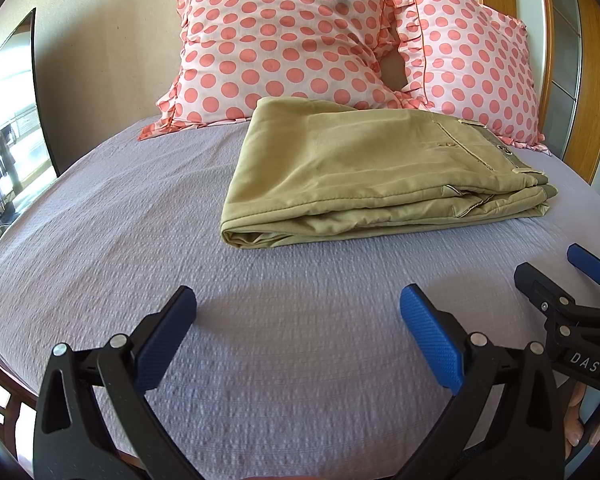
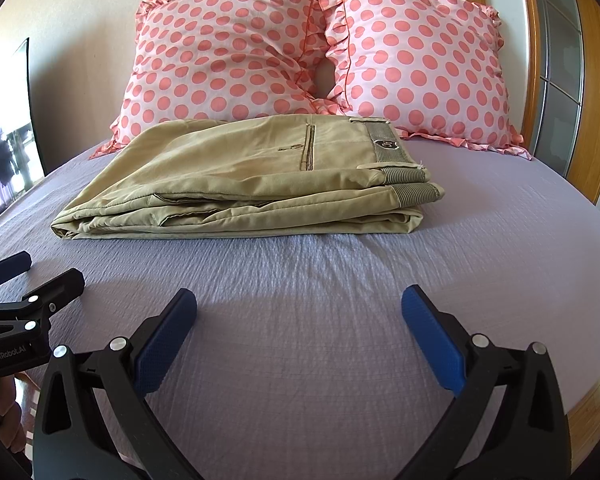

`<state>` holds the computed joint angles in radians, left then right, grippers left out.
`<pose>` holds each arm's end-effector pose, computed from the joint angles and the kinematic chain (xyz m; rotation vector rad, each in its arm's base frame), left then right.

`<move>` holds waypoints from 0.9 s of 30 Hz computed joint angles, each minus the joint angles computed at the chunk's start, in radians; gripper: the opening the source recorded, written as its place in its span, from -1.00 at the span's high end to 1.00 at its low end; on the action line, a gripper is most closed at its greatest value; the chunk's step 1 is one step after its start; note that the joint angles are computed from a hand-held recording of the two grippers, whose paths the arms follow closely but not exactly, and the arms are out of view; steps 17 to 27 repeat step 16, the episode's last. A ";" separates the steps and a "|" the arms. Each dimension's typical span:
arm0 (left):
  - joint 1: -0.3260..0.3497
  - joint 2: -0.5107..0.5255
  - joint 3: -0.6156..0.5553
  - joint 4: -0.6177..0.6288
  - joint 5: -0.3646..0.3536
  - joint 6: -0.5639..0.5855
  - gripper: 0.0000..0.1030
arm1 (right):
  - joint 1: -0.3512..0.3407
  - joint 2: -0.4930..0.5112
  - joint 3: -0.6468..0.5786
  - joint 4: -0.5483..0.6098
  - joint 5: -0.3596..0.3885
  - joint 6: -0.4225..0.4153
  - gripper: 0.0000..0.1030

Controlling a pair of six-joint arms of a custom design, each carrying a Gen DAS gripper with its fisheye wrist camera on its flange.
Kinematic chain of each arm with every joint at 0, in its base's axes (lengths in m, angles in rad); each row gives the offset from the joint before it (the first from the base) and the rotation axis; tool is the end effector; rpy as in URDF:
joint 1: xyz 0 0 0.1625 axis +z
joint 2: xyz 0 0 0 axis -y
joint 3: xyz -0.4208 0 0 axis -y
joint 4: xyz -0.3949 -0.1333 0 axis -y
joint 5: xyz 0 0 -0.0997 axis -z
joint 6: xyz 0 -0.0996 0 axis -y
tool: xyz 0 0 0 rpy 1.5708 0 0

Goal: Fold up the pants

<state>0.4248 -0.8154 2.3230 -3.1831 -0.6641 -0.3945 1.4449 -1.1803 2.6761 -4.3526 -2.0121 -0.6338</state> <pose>-0.2945 -0.3656 0.0241 0.8257 2.2604 -0.9066 0.0518 -0.3132 0.2282 0.1766 -2.0147 1.2219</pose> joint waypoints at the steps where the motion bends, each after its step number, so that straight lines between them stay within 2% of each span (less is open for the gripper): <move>1: 0.000 0.000 0.000 0.000 0.000 0.000 -0.97 | 0.000 0.000 0.000 0.000 0.000 0.000 -0.97; 27: -0.005 -0.007 -0.006 0.019 0.001 -0.007 -0.97 | -0.001 0.003 0.000 -0.005 0.001 0.000 -0.97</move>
